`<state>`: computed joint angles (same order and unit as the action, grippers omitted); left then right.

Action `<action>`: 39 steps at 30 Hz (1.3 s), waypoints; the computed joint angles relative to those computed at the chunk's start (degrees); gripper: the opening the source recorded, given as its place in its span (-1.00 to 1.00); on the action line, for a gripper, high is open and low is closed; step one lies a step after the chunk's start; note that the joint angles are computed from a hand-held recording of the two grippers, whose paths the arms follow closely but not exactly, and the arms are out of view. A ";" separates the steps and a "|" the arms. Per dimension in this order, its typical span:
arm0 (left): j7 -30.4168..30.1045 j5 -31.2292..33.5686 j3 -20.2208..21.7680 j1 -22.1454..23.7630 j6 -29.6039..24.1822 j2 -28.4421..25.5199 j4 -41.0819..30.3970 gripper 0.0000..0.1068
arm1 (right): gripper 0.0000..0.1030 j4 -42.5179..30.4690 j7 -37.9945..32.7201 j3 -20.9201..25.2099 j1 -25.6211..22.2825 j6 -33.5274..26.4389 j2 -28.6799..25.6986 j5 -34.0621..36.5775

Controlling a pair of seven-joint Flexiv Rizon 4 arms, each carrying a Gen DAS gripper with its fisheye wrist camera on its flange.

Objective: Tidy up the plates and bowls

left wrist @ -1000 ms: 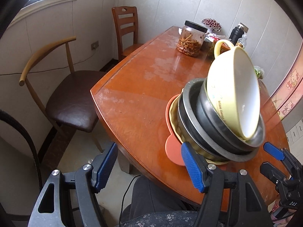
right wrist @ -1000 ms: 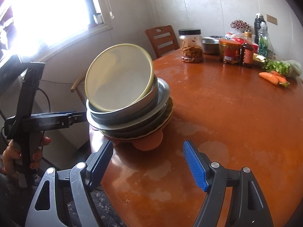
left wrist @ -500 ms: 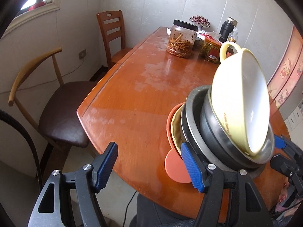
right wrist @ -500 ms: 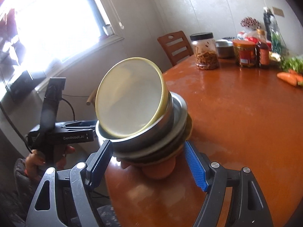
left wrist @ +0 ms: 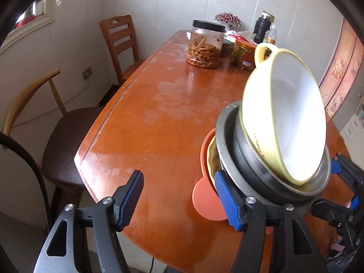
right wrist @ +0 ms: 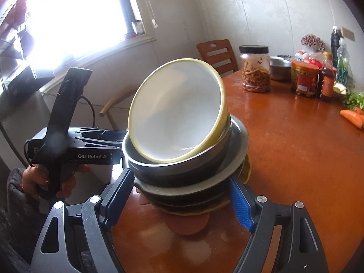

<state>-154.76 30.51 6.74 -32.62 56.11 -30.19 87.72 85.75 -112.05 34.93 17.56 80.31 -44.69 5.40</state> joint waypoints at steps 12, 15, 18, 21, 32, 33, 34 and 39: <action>5.16 -2.87 -0.46 -0.11 -2.10 -3.95 -5.74 0.18 | 0.60 2.69 3.35 -2.90 0.44 4.57 0.99 -3.94; 6.22 -3.31 -0.49 -0.33 -2.78 -4.61 -6.85 0.18 | 0.60 2.86 3.70 -1.61 -0.99 4.75 0.68 -4.57; 7.14 -3.58 -0.47 -0.84 -3.92 -5.38 -8.43 0.17 | 0.60 3.30 3.81 -0.64 -2.25 5.14 0.58 -5.05; 8.21 -4.00 -0.68 -1.13 -4.68 -6.36 -10.07 0.16 | 0.60 3.89 4.11 -0.31 -3.19 5.52 0.75 -5.44; 13.73 -7.85 -1.67 -1.91 -6.96 -12.63 -19.77 0.16 | 0.60 6.96 5.58 0.19 -7.59 7.47 2.09 -6.63; 14.53 -8.45 -1.91 -1.79 -6.82 -13.20 -20.49 0.16 | 0.60 7.18 5.93 -0.11 -7.78 7.74 2.24 -6.78; 15.40 -8.99 -2.06 -1.87 -7.11 -14.08 -21.84 0.16 | 0.60 7.49 6.45 -0.62 -7.80 8.12 2.49 -6.90; 18.18 -11.40 -2.07 -2.22 -8.17 -17.26 -26.72 0.16 | 0.60 8.25 7.50 0.57 -10.83 8.55 2.58 -7.54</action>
